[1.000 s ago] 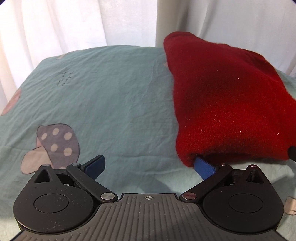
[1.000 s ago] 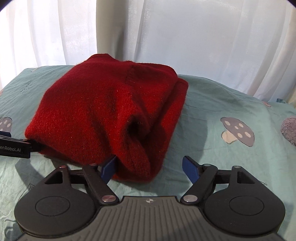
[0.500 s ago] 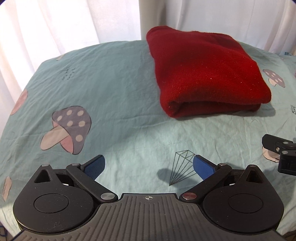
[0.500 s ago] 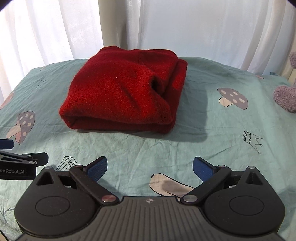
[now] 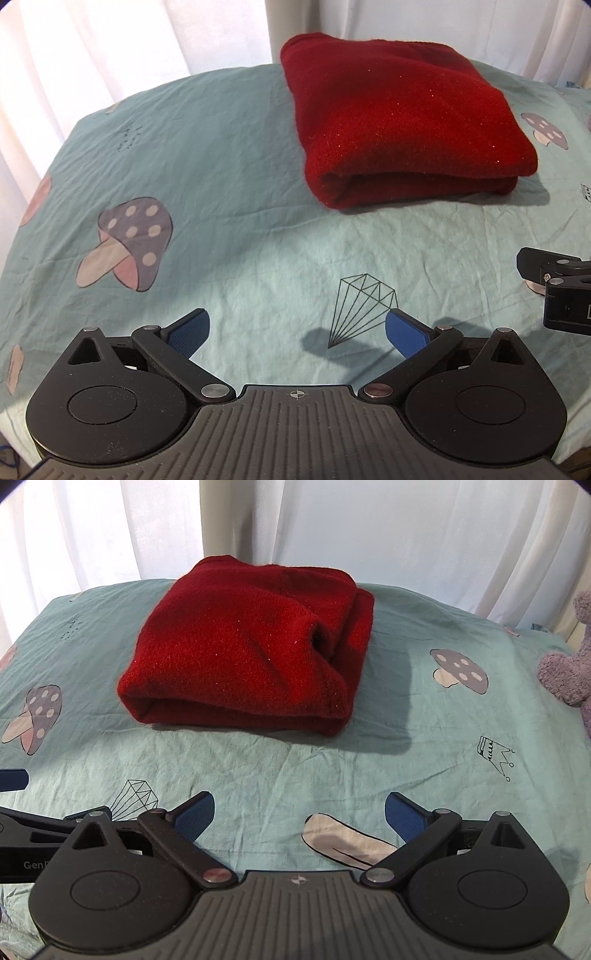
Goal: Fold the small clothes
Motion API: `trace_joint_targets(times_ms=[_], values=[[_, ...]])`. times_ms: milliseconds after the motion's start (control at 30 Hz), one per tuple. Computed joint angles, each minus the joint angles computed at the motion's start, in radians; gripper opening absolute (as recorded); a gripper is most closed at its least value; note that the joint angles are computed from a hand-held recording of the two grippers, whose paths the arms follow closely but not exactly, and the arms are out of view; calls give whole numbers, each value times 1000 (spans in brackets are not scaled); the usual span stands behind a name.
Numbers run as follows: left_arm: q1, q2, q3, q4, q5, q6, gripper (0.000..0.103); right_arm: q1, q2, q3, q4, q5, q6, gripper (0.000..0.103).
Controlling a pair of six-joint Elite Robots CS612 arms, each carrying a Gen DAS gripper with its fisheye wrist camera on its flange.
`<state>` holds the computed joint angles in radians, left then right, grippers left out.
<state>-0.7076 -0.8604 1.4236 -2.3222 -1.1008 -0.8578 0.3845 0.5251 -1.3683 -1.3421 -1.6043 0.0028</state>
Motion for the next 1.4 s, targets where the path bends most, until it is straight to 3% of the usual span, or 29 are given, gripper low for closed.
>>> trace_joint_targets(times_ms=[1400], values=[[-7, 4, -12, -13, 16, 11, 103, -4, -5, -3, -4, -5, -14, 99]])
